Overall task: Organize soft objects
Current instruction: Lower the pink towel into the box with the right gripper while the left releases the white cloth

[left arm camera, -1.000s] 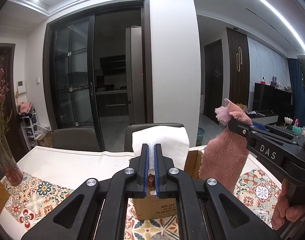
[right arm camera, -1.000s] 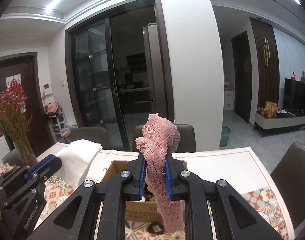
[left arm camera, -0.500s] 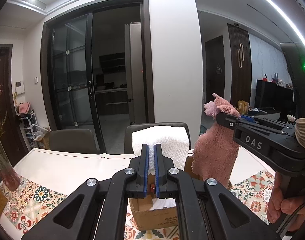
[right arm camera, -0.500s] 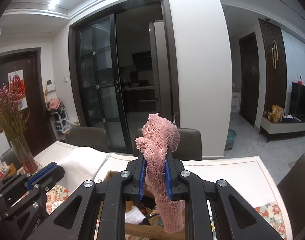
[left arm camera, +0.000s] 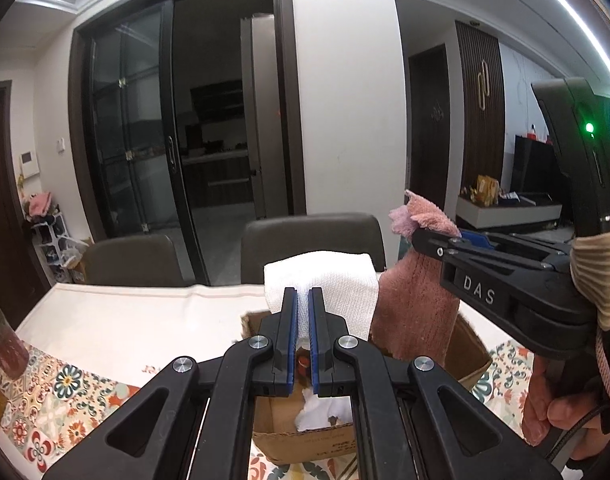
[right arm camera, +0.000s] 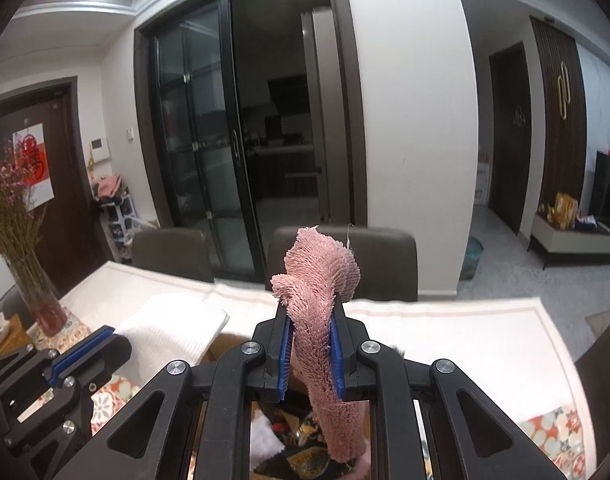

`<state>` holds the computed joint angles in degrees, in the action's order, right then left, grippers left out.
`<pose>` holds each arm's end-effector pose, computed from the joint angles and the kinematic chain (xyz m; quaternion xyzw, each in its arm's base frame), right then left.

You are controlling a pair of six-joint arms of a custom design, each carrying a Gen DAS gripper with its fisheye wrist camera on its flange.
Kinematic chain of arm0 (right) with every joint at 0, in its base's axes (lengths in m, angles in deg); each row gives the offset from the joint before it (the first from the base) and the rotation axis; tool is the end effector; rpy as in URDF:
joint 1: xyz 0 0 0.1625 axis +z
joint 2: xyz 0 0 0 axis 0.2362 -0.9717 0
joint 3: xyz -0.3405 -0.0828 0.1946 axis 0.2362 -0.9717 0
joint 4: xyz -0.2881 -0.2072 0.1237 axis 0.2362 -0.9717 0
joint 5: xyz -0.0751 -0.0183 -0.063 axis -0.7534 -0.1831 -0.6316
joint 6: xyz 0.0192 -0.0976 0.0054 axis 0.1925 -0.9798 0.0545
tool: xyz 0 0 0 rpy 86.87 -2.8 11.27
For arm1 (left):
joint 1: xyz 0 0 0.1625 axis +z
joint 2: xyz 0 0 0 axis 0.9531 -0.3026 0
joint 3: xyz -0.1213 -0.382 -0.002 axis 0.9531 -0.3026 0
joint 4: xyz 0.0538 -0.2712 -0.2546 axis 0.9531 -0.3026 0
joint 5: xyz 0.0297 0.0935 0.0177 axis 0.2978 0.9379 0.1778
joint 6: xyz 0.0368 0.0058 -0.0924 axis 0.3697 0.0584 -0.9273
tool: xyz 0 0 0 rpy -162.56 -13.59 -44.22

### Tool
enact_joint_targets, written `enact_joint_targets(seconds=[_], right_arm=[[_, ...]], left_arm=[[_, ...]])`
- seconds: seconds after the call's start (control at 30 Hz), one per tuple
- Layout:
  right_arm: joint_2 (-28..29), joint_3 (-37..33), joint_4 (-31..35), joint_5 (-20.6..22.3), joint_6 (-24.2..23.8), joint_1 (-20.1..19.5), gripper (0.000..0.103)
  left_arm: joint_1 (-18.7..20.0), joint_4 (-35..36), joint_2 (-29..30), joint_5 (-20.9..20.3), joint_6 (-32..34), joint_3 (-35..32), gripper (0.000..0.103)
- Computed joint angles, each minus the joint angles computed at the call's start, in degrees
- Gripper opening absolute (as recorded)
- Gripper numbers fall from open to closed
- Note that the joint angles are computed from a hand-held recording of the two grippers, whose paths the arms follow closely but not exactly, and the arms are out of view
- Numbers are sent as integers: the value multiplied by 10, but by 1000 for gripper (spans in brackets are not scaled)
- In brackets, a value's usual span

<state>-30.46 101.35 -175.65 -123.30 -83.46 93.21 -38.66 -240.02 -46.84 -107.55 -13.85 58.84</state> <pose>0.2401 -0.5001 0.2925 0.1971 -0.8009 0.4966 0.2704 -0.3602 -0.4963 0.1677 0.3347 0.7914 -0.4348 0.2694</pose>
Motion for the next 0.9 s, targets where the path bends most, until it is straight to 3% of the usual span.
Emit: enact_joint_targets(seconds=[0.5,0.57,0.63,0.7,0.9], right_arm=[[-19,36,111,-2,73,-64,19],[-22,40,124,-2,79,-68,24],[-25,38,139,-1,89,-70,46],[-28,38,146,0,100,-71,54],[-25,38,119,-22,98,-52,57]], left_arm=[[34,144,18,-37,-83,-23,9],[33,142,18,-35,-89,-18,15],[32,142,14,-37,-93,-15,24],[30,142,10,-36,-96,-11,25],[21,128,-3,-26,-99,8,28]])
